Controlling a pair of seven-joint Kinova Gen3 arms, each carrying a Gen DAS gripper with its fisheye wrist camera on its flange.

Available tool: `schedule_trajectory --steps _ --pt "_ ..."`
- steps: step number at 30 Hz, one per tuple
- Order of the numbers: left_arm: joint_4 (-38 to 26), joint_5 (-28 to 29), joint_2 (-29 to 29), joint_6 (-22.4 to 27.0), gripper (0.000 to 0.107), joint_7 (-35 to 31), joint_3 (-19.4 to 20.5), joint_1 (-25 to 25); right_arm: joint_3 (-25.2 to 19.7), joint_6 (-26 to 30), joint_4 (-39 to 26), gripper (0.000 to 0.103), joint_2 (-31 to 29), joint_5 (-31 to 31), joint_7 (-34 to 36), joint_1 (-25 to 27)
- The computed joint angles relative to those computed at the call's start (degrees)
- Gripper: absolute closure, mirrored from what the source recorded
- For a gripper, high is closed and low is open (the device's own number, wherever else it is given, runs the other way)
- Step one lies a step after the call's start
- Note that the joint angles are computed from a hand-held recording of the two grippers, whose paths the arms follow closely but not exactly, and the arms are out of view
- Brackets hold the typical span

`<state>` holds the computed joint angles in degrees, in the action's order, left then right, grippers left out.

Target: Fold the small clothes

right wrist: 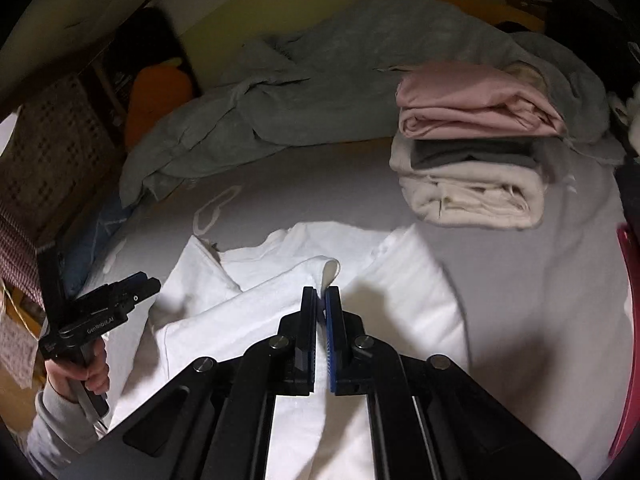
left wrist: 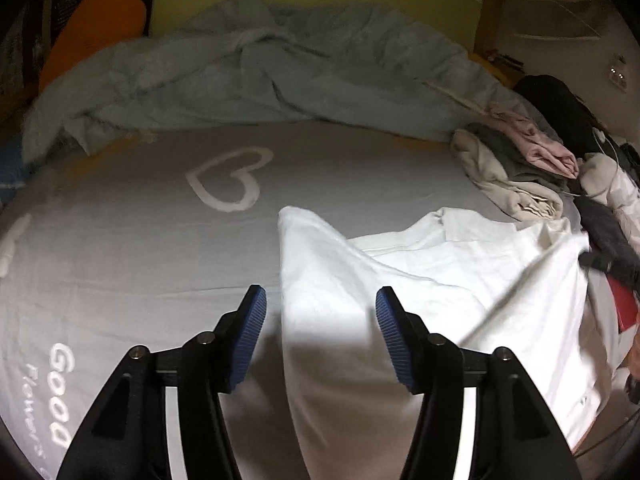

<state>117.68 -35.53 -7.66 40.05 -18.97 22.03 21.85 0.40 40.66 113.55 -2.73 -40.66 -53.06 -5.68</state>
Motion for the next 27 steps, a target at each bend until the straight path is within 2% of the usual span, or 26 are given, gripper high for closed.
schedule_trajectory --steps 2,4,5,6,7,9,11,13,15,17,19,21,23,25,27 --pt "-0.62 4.63 1.81 -2.51 0.048 -4.65 -0.43 -3.91 -0.75 -0.85 1.78 0.099 -0.63 -0.42 1.34 0.60" --pt "-0.26 8.24 3.14 -5.72 0.048 -8.90 0.08 -9.22 0.40 -2.54 3.82 0.099 -1.60 -2.77 5.51 -0.67" --pt "0.46 10.21 3.41 -8.05 0.057 -10.92 0.29 -11.88 0.71 -3.26 4.59 0.099 -1.81 -4.32 7.61 -0.81" --pt "1.15 12.14 3.49 -10.38 0.072 -12.07 1.36 -14.53 2.09 -3.47 5.20 0.099 -1.97 -5.93 9.43 -1.76" --pt "1.60 13.15 3.99 -12.71 0.102 -12.29 3.24 -17.18 2.50 -2.92 4.75 0.099 -1.56 -6.68 10.31 -1.64" --pt "4.17 12.37 1.99 -17.37 0.103 -9.95 7.27 -22.49 1.98 -2.33 4.29 0.099 -1.01 -6.97 10.47 -0.41" --pt "7.34 8.26 -2.58 -21.09 0.103 -5.32 11.85 -27.80 2.26 -3.23 5.01 0.099 -1.66 -8.40 11.24 0.19" --pt "8.70 4.53 -4.89 -21.10 0.103 -0.67 16.96 -33.10 4.81 -5.87 5.93 0.099 -2.73 -8.84 10.54 -2.38" --pt "8.52 1.54 -3.31 -19.94 0.102 3.99 19.74 -35.28 7.59 -8.97 5.44 0.099 -1.97 -5.90 6.46 -6.98" --pt "7.54 -2.85 0.52 -16.58 0.102 8.17 19.19 -33.21 6.28 -10.03 3.83 0.099 0.41 -1.77 1.80 -7.85" --pt "7.14 -4.69 3.57 -15.20 0.102 9.75 14.67 -28.39 5.27 -11.22 2.24 0.099 3.74 2.65 -2.86 -9.08" --pt "7.76 -3.51 3.23 -16.48 0.097 9.82 9.36 -24.10 6.57 -10.83 1.09 0.099 5.76 6.67 -7.52 -11.44" --pt "8.39 -4.83 0.23 -14.85 0.097 9.94 5.27 -18.79 4.99 -10.76 1.76 0.098 4.80 7.68 -9.92 -9.55" --pt "8.65 -7.55 -3.25 -10.44 0.089 10.39 3.98 -13.49 1.83 -12.12 4.29 0.091 1.04 6.68 -8.59 -5.54" --pt "8.83 -8.31 -6.81 -6.38 0.081 10.07 3.85 -8.18 0.88 -12.50 7.48 0.070 -4.27 3.23 -4.20 -3.15"
